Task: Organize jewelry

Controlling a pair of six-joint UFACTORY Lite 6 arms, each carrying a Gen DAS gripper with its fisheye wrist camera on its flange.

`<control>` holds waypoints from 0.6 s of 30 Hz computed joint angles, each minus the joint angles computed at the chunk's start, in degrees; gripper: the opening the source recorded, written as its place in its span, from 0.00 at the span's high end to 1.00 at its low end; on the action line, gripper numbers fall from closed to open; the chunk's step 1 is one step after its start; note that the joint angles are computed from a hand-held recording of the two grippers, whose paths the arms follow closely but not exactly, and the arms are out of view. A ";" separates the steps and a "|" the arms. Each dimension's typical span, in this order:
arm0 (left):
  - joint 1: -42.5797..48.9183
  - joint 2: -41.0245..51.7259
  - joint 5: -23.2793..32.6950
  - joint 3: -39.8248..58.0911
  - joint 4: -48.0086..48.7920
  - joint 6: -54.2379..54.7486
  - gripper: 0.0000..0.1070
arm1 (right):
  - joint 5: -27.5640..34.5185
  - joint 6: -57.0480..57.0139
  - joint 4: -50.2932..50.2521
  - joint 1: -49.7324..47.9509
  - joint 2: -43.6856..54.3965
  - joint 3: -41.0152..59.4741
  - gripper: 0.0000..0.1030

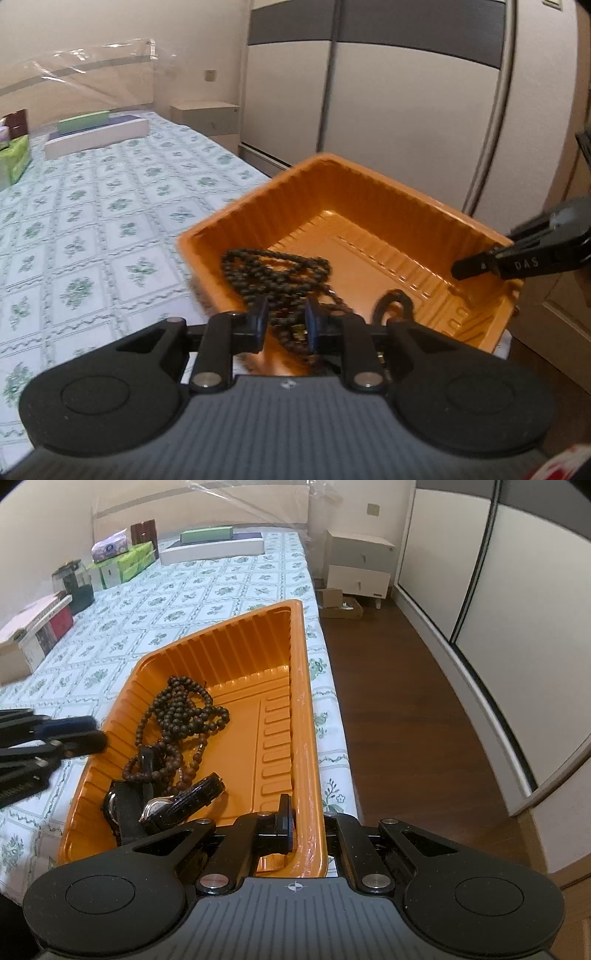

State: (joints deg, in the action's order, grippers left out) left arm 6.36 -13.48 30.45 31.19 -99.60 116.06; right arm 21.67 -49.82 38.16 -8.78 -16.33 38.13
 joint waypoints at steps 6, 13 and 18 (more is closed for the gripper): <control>9.93 -5.28 2.48 -1.93 7.28 -5.52 0.73 | 4.27 -17.98 18.16 -7.80 5.73 -0.08 0.96; 22.39 -12.10 5.76 -6.03 19.36 -13.32 0.61 | 11.64 -29.34 30.16 -16.02 11.14 -0.14 0.96; 28.86 -16.52 8.96 -8.45 24.30 -16.96 0.37 | 19.38 -30.26 33.49 -22.45 11.85 -0.47 0.86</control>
State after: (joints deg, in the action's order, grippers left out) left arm 35.22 -30.00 39.41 22.74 -75.30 99.10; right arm 41.05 -80.09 71.65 -31.23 -4.48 37.67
